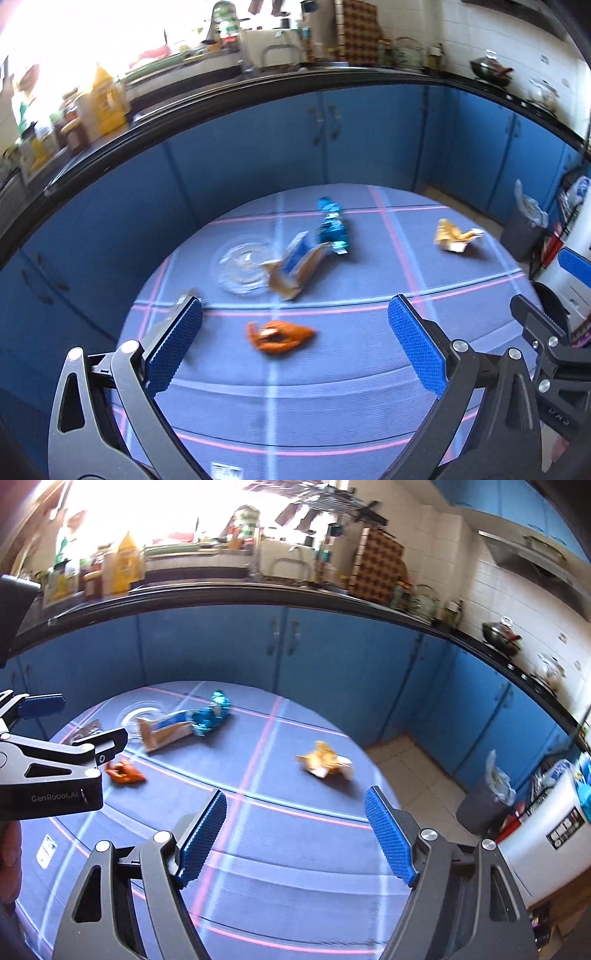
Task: Collect trash
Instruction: 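Move both tools back over the table toward the blister pack and orange peel, then grasp the silver blister pack with the left tool while the right tool grasps the orange peel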
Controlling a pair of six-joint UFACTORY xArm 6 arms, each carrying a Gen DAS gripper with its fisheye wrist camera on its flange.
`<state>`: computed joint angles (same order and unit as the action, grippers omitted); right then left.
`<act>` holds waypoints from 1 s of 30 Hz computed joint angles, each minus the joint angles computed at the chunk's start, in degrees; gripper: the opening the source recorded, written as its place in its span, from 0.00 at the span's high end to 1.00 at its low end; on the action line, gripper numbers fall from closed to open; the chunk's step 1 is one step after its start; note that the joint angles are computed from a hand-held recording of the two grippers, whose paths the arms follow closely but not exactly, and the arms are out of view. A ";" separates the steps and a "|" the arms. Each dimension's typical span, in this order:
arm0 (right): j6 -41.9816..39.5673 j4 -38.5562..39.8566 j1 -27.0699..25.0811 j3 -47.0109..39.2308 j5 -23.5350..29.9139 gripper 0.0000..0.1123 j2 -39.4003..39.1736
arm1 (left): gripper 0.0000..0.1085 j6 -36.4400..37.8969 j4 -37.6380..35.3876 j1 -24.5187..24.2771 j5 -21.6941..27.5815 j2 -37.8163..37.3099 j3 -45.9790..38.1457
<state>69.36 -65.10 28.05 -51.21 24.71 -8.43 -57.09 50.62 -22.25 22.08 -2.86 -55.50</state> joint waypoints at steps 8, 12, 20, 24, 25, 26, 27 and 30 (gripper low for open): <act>-5.66 9.84 5.67 -10.28 1.74 0.33 11.11 | 0.09 2.69 0.37 9.71 -5.55 -1.67 5.04; -8.84 13.74 7.91 -15.54 3.03 0.33 16.77 | 0.09 7.31 -3.06 14.11 -7.70 0.02 5.63; -19.11 24.87 10.19 -24.13 1.32 0.33 26.44 | 0.10 19.77 -13.01 17.89 -12.71 4.78 5.69; -24.87 30.08 11.18 -29.20 1.53 0.33 31.49 | 0.10 34.23 -28.40 18.03 -14.79 7.54 5.72; -25.52 30.54 11.33 -30.31 1.87 0.33 32.48 | 0.10 35.68 -29.74 18.02 -14.74 8.16 5.40; -26.42 31.35 11.43 -31.65 2.18 0.33 33.70 | 0.10 37.12 -31.06 17.99 -14.78 8.60 5.23; -27.07 32.11 11.42 -32.47 2.18 0.33 34.51 | 0.10 39.36 -33.23 17.86 -14.80 9.29 4.86; -30.46 36.48 11.45 -36.19 2.70 0.33 37.91 | 0.10 45.36 -39.51 17.22 -14.32 11.00 3.38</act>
